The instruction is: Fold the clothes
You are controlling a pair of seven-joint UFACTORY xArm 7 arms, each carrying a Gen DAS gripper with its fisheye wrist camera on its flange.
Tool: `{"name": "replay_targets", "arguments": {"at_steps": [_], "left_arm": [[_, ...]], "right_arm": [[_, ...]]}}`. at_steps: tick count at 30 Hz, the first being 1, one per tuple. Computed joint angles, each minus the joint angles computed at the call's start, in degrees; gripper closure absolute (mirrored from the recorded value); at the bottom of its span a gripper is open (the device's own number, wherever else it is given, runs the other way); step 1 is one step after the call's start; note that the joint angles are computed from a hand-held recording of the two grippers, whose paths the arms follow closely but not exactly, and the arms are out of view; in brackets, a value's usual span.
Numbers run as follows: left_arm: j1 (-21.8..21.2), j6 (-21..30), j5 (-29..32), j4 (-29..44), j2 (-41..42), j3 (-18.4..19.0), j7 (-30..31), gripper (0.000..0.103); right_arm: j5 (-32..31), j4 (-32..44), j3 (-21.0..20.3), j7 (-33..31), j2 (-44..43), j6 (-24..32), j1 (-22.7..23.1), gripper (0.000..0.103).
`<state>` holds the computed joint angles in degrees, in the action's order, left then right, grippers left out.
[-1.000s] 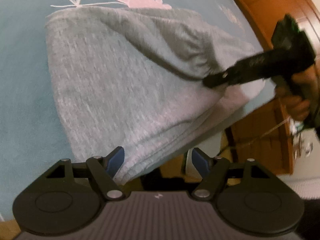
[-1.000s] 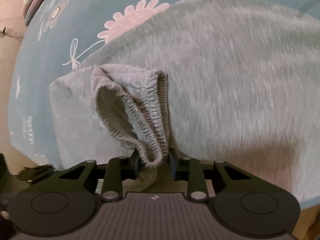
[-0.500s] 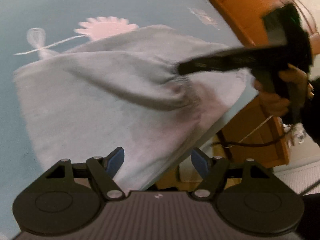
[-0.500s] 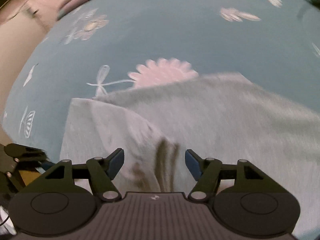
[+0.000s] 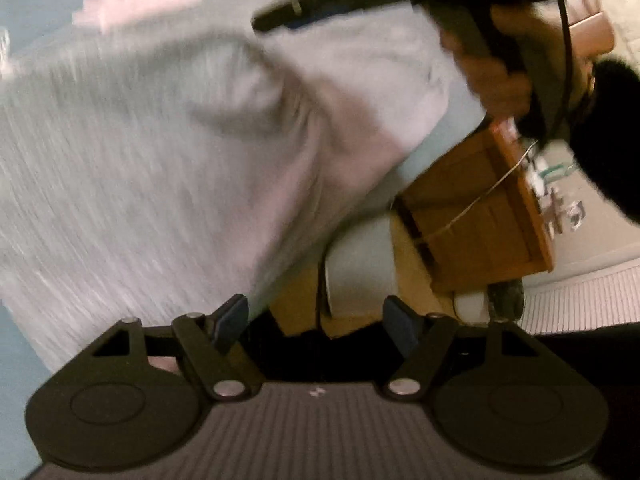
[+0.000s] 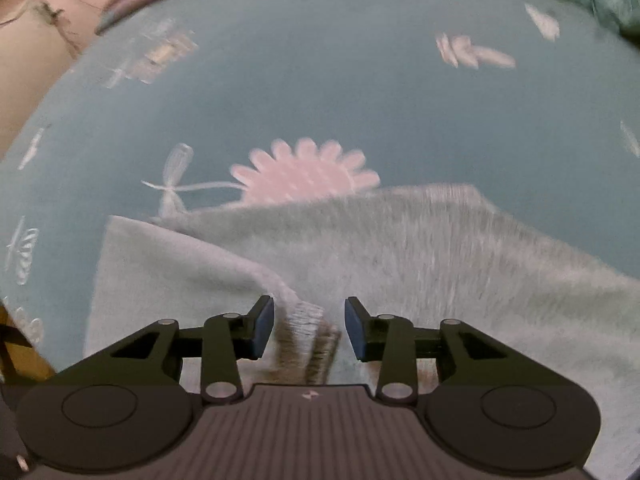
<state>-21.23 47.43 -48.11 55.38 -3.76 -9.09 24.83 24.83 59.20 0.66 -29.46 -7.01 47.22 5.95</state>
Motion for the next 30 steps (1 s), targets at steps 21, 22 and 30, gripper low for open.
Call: {"name": "replay_targets", "arguments": {"at_steps": [21, 22, 30], "left_arm": [[0.0, -6.7, 11.8, -6.0, -6.0, 1.2, -10.4, 0.028], [0.1, -6.5, 12.0, -6.6, -6.7, 1.5, -10.6, 0.028], [-1.2, -8.4, 11.2, -10.4, -10.6, 2.4, -11.1, 0.028]], "right_arm": [[-0.9, -8.9, 0.5, -29.7, -9.8, 13.4, 4.0, 0.060], [-3.3, -10.5, 0.7, -34.5, -10.9, 12.0, 4.7, 0.060], [-8.3, -18.5, -1.3, -58.7, -16.8, 4.1, 10.3, 0.066]]}}
